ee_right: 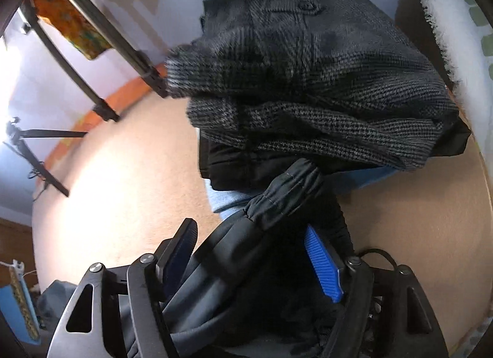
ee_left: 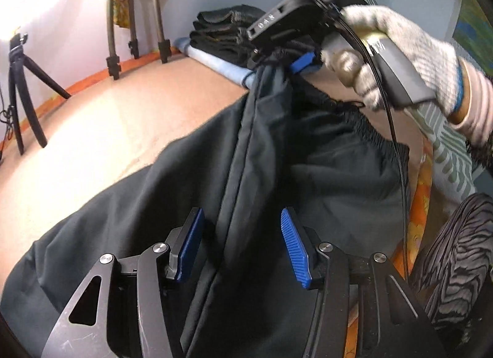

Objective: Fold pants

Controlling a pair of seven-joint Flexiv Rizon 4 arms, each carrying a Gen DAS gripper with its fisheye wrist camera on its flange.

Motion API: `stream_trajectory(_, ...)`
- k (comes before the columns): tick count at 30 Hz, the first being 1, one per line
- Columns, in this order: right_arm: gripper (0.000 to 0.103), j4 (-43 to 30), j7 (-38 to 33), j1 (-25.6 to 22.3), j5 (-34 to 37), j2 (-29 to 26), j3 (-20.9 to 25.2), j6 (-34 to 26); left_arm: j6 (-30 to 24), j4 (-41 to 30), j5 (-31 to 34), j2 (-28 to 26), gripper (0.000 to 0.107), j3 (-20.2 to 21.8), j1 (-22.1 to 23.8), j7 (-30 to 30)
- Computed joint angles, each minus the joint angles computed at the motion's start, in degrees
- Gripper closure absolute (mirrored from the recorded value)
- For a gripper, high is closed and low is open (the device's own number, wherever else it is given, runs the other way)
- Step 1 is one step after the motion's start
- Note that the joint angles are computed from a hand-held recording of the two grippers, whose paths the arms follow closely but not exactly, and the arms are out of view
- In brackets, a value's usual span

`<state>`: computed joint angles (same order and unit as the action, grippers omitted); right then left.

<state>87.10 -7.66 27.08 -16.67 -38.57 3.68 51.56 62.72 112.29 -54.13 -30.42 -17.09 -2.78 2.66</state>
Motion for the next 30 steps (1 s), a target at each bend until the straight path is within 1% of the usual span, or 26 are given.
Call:
stream_trajectory(1, 0.029, -0.52, -0.15, 0.07, -0.04, -0.35, -0.01, -1.03, 0.14, 0.28, 0.08, 0.15, 0.056, 0.04, 0.09, 0.63)
stream_trajectory(3, 0.037, -1.17, -0.6, 0.18, 0.0, -0.72, 0.16, -2.69, 1.81, 0.82, -0.45, 0.07, 0.056, -0.39, -0.09, 2.39)
stream_trajectory(4, 0.053, -0.67, -0.27, 0.31, 0.09, -0.48, 0.15, -2.8, 2.86, 1.08, -0.4, -0.01, 0.056, -0.47, -0.26, 3.29)
stream_trajectory(5, 0.068, 0.55, 0.31, 0.22, 0.55, 0.13, 0.32, -1.72, 3.92, 1.31, -0.47, -0.18, 0.066, -0.68, -0.31, 4.2)
stream_trajectory(6, 0.073, 1.98, 0.75, -0.08, 1.05, 0.68, 0.53, 0.58, 4.71, 1.41, -0.4, -0.39, 0.092, -0.79, -0.31, 4.6)
stream_trajectory(7, 0.077, 3.91, 1.82, -0.04, 1.25, 1.55, 0.36, 3.26, 4.6, 1.26, 0.55, -0.62, 0.101, -0.4, -0.38, 3.99)
stream_trajectory(8, 0.085, 6.56, 3.73, 0.59, 0.68, 2.96, -0.47, 5.86, 3.93, 1.3, 0.61, -0.54, 0.102, -0.7, 0.21, 4.1)
stream_trajectory(11, 0.096, 13.72, 9.36, 2.83, -2.79, 7.05, -3.09, 12.71, 3.39, 2.76, -3.1, 0.97, 0.104, -2.64, 2.2, 7.89)
stream_trajectory(12, 0.096, 15.98, 11.63, 3.71, -4.41, 8.38, -4.12, 14.58, 3.84, 3.67, -5.98, 1.89, 0.104, -3.52, 2.74, 10.51)
stream_trajectory(13, 0.098, 18.29, 14.36, 4.64, -6.17, 9.62, -5.3, 16.78, 3.59, 4.21, -8.1, 2.68, 0.104, -3.53, 2.84, 12.28)
stream_trajectory(14, 0.1, 21.75, 18.69, 6.54, -9.12, 11.54, -7.52, 20.09, 2.84, 4.47, -9.14, 3.31, 0.104, -3.04, 2.67, 12.93)
stream_trajectory(17, 0.101, 27.93, 28.51, 10.64, -18.51, 15.69, -11.99, 23.93, -0.78, 5.48, -12.73, 5.56, 0.104, -1.45, 2.94, 15.18)
stream_trajectory(20, 0.101, 34.29, 42.51, 15.41, -31.81, 20.61, -17.98, 27.93, -5.25, 6.14, -14.2, 7.41, 0.104, 0.93, 3.11, 16.15)
stream_trajectory(22, 0.101, 37.38, 51.37, 17.14, -41.01, 23.61, -20.53, 28.93, -7.5, 6.57, -14.84, 8.27, 0.104, 2.53, 2.8, 16.83)
stream_trajectory(23, 0.101, 38.16, 55.91, 17.74, -45.37, 24.66, -21.15, 28.81, -8.97, 6.92, -14.74, 8.77, 0.104, 3.47, 2.74, 17.09)
stream_trajectory(24, 0.101, 38.38, 58.29, 17.76, -47.42, 25.31, -20.81, 28.2, -10.2, 7.33, -14.72, 9.24, 0.104, 4.39, 2.57, 17.32)
stream_trajectory(26, 0.101, 39.87, 65.24, 18.06, -53.19, 26.88, -20.07, 26.29, -11.38, 8.43, -14.64, 10.14, 0.104, 5.97, 1.43, 17.9)
stream_trajectory(28, 0.101, 40.66, 67.67, 18.32, -53.51, 27.04, -17.81, 23.06, -12.2, 9.96, -14.54, 10.99, 0.104, 7.51, 0.52, 19.4)
stream_trajectory(29, 0.101, 41.0, 69.17, 18.13, -53.86, 26.61, -16.89, 22.47, -12.48, 10.76, -13.72, 11.25, 0.104, 8.25, 0.13, 19.83)
stream_trajectory(30, 0.101, 41.3, 72.13, 17.53, -55.83, 25.99, -16.48, 23.35, -12.41, 11.59, -12.91, 11.4, 0.104, 8.84, -0.25, 20.48)
